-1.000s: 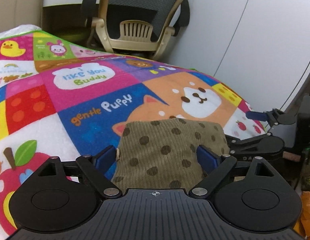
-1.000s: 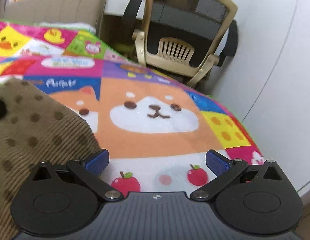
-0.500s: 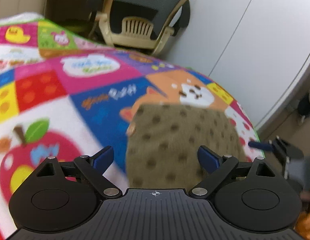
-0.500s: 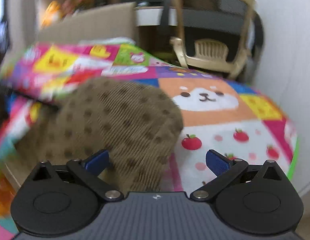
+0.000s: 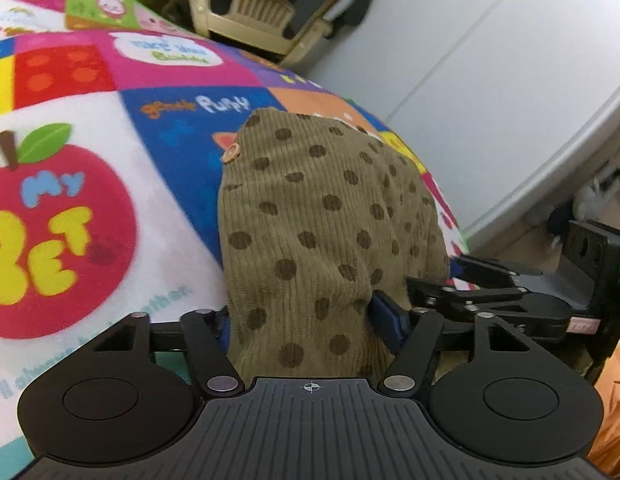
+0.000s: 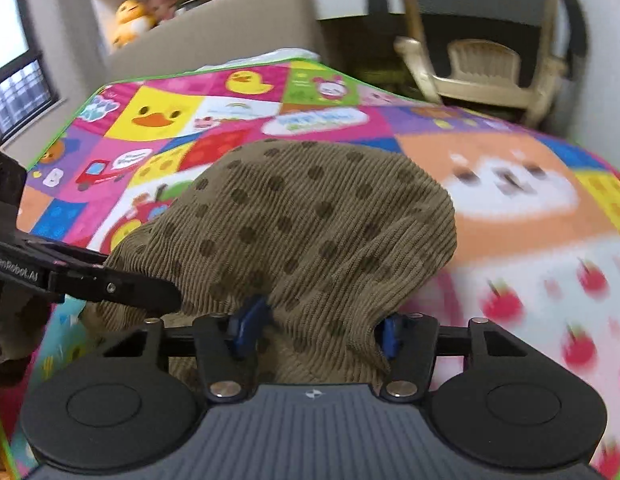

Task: Fold clothes

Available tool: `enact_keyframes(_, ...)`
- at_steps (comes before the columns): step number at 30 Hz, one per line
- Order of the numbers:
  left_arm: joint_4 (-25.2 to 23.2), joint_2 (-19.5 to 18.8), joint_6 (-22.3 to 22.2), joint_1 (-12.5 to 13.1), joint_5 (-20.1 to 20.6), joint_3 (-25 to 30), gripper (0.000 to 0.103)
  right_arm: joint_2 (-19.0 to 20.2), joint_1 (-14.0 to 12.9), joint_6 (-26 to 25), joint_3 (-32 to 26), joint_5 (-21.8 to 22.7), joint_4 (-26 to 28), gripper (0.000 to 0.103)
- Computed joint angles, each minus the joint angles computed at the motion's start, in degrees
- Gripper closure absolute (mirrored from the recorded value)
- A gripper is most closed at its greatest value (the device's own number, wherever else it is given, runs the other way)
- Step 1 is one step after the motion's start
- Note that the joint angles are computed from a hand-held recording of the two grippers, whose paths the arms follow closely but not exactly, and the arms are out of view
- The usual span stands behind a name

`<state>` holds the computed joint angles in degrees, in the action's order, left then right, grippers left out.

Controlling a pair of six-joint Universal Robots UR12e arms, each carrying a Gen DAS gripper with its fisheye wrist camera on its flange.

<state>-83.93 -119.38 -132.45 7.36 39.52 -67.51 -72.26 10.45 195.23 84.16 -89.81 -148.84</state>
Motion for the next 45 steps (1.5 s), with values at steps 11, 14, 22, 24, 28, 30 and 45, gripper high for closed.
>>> enact_keyframes(11,18.76,-5.16,-17.67,2.60,1.59,4.88,0.032,13.51,1.63,-5.53,-16.60,-2.47,-4.13,0.024)
enact_keyframes(14,19.90,-3.64,-13.14,3.58,1.37,3.69,0.029,11.52,2.03,-9.13,-13.29,-5.50,-7.62,0.011)
enact_keyframes(22,30.05,-5.23,-16.37,2.87,-10.47,7.35,0.018,7.82,2.48,-14.78,-8.37,6.61,-13.79,0.008)
enact_keyframes(24,23.51,-7.45,-15.79,0.91,-9.52,11.39,0.018,8.32,2.57,-14.62,-9.26,10.15,-8.78,0.008)
enact_keyframes(28,16.08,-11.94,-17.78,-2.41,-3.25,17.28,0.021,8.52,2.66,-16.72,-9.72,9.85,-2.05,0.008)
enact_keyframes(30,16.73,-12.21,-17.74,-2.82,-2.73,17.61,0.020,7.75,2.21,-18.17,-8.95,9.92,-2.10,0.007)
enact_keyframes(45,30.16,-8.59,-22.18,-0.57,8.60,10.67,0.007,17.31,1.36,-7.95,-23.50,-19.32,3.68,0.000)
